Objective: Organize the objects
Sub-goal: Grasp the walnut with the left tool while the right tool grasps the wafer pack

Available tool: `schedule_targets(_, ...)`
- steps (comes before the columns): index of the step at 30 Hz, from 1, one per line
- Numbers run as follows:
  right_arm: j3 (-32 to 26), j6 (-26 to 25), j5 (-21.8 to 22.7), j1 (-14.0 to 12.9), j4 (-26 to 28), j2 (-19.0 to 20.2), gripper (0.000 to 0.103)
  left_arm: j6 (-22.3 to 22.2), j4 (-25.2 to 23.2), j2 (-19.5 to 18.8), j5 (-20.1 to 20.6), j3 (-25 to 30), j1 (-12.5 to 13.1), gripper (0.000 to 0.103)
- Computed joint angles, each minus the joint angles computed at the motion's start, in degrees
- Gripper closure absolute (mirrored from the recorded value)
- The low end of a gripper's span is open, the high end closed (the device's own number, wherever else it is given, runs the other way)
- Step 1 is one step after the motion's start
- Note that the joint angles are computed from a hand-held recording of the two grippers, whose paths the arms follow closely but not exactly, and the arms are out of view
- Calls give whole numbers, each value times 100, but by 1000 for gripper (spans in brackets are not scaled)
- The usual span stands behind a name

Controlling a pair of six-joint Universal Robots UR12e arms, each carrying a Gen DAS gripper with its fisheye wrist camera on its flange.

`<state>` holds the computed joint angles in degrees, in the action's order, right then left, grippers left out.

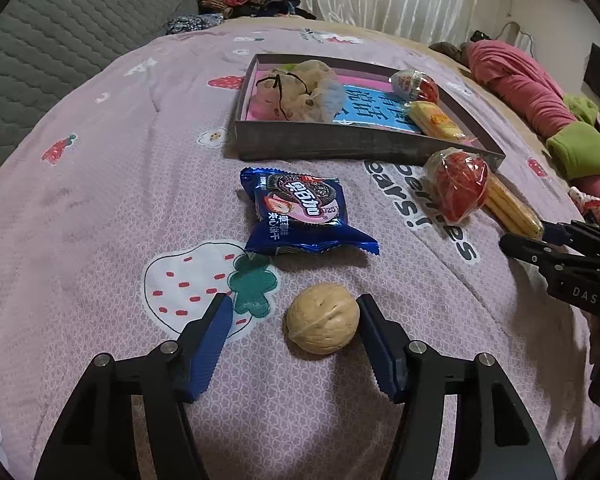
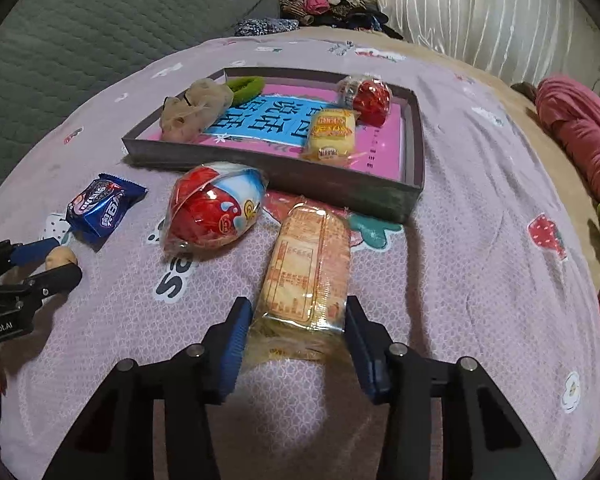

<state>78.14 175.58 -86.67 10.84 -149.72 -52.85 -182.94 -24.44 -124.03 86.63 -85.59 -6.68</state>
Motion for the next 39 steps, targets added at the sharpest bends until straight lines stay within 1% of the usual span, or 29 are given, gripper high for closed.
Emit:
schedule_targets(2, 16, 91, 64, -19, -57, 1, 52, 27, -4, 0, 3, 1, -8, 38)
schedule_targets(4, 11, 180, 126, -33, -71, 11, 52, 22, 16, 6, -9, -13, -5, 38)
schedule_targets(7, 34, 327, 195, -43, -235, 25, 52, 18, 35, 14, -33, -25, -1, 38)
schedule_targets(9, 48, 437, 169, -42, -321, 31, 57, 15, 37, 11, -58, -21, 3, 38)
schedule_targets(10, 39, 482, 194, -49, -297, 35, 57, 20, 35, 8, -56, -19, 3, 38)
schedule_targets(12, 27, 501, 215, -57, -267, 34, 58, 18, 65, 2, -46, -21, 1, 42)
schedule_targets(13, 29, 506, 214, -58, -268, 30, 59, 20, 76, -1, -54, -21, 1, 47)
schedule_targets(14, 38, 515, 215, -59, -278, 25, 59, 9, 106, -2, -82, -25, 5, 55)
schedule_targets(16, 43, 522, 230, -63, -257, 17, 59, 58, 106, 0, -63, -24, -8, 63)
schedule_targets(19, 54, 479, 201, -51, -208, -6, 59, 43, 82, 13, -110, -36, -3, 69)
schedule_targets(22, 93, 467, 284, -60, -143, -53, 59, 77, 10, 28, -150, -34, 4, 69)
schedule_targets(25, 159, 486, 364, -66, -133, -108, 59, 105, 73, 57, -192, -83, 2, 69)
schedule_targets(28, 268, 613, 595, -95, -197, -182, 59, 159, 133, 74, -135, -122, -19, 69)
schedule_targets(30, 336, 608, 697, -94, -206, -232, 59, 208, 216, 90, -70, -162, -35, 69)
schedule_targets(31, 368, 614, 709, -83, -245, -251, 59, 198, 295, 98, -58, -191, -38, 69)
schedule_targets(33, 409, 611, 784, -72, -236, -281, 59, 222, 254, 108, -20, -196, -51, 69)
schedule_targets(37, 467, 536, 715, -21, -212, -340, 59, 219, 297, 145, 26, -255, -63, 69)
schedule_targets(39, 533, 556, 811, -25, -242, -397, 59, 190, 341, 175, 59, -297, -71, 69)
